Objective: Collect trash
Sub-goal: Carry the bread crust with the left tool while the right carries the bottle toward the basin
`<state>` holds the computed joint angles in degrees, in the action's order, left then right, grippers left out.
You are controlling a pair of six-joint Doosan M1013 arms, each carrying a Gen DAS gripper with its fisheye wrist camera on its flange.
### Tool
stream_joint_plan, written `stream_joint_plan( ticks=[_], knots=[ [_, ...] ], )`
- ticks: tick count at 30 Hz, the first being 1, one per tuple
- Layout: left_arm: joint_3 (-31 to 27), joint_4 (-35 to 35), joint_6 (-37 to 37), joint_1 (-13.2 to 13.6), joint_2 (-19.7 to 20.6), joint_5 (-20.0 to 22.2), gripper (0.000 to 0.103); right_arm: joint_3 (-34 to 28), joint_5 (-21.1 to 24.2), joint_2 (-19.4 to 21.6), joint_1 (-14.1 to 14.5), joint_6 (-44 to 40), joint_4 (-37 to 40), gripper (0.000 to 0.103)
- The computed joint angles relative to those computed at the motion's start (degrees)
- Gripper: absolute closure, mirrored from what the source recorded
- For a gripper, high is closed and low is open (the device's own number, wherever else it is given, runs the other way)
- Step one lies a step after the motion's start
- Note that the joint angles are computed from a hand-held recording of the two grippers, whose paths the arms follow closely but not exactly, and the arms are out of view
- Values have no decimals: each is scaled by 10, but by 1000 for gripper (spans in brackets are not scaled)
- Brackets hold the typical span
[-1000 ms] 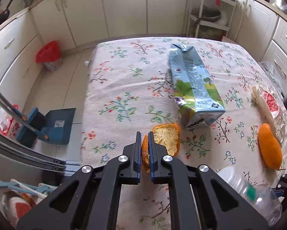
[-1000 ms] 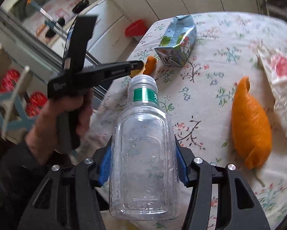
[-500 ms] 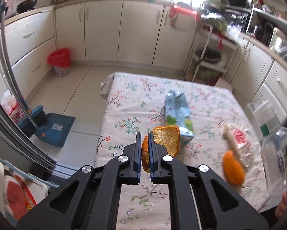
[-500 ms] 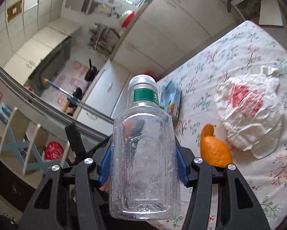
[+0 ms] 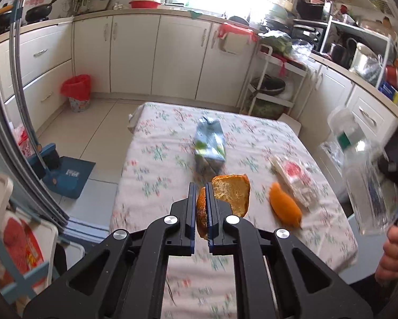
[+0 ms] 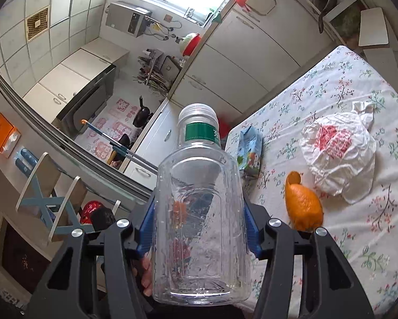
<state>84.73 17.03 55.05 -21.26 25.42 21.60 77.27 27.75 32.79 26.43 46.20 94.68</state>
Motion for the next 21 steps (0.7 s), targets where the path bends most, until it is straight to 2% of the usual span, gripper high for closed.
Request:
stream_joint_plan(
  ticks=[5, 11, 14, 16, 18, 21],
  knots=[
    [60, 2, -14, -19, -31, -12, 97, 49, -2, -26, 7, -57, 49, 48],
    [119, -90, 41, -36, -55, -9, 97, 113, -8, -53, 13, -75, 98, 48],
    [135, -113, 61, -43, -60, -7, 97, 131, -10, -62, 16, -84, 108, 48],
    [147, -156, 97, -46, -64, -3, 97, 142, -10, -68, 18, -84, 111, 48],
    [151, -168, 107, -51, -63, 9, 97, 150, -10, -71, 20, -76, 104, 48],
    [147, -180, 128, -60, -55, 57, 97, 155, -8, -74, 24, -51, 79, 48]
  ],
)
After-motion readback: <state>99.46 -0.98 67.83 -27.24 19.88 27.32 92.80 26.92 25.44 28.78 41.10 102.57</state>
